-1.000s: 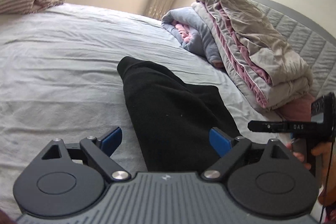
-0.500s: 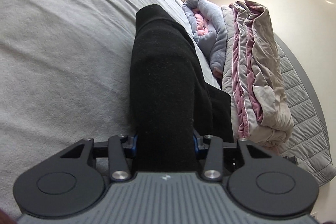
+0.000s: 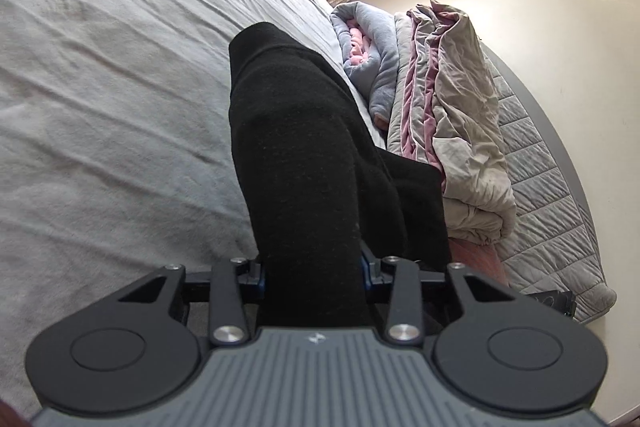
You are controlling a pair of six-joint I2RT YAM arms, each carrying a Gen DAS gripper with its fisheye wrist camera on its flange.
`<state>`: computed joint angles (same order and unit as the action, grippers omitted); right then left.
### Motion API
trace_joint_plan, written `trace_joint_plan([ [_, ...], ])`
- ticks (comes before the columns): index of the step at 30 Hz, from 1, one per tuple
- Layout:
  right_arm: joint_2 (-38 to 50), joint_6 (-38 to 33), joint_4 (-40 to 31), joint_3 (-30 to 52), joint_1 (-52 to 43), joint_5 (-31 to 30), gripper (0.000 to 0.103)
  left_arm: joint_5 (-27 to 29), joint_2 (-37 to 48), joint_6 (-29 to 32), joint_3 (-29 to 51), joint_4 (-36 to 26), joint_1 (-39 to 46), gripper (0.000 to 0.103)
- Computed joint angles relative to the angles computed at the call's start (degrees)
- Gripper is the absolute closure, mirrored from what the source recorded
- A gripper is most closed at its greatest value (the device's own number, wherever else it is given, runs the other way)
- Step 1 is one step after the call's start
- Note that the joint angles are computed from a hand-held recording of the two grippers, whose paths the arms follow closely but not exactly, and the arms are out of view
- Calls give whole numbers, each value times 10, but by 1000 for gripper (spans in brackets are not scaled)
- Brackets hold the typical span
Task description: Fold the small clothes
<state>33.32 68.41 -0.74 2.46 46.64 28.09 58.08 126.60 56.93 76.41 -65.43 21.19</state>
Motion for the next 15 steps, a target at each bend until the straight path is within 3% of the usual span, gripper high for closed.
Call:
trace_joint_plan([
  [2, 70, 70, 21, 17, 111, 89, 69, -24, 1, 45, 7, -40, 32, 65],
  [5, 198, 120, 112, 21, 181, 135, 69, -52, 12, 97, 1, -44, 70, 64],
  [7, 286, 128, 186, 17, 193, 140, 67, -69, 17, 116, -23, 6, 85, 61],
  [9, 381, 144, 238, 24, 191, 128, 62, -105, 5, 86, -76, 118, 98, 56],
  [10, 418, 169, 212, 43, 197, 135, 58, -130, -12, 60, -112, 189, 101, 51],
  [11, 440, 191, 159, 66, 208, 150, 57, -128, -18, 75, -133, 219, 114, 47],
  [15, 412, 240, -31, 120, 289, 236, 51, -69, -71, 154, -162, 198, 181, 49],
])
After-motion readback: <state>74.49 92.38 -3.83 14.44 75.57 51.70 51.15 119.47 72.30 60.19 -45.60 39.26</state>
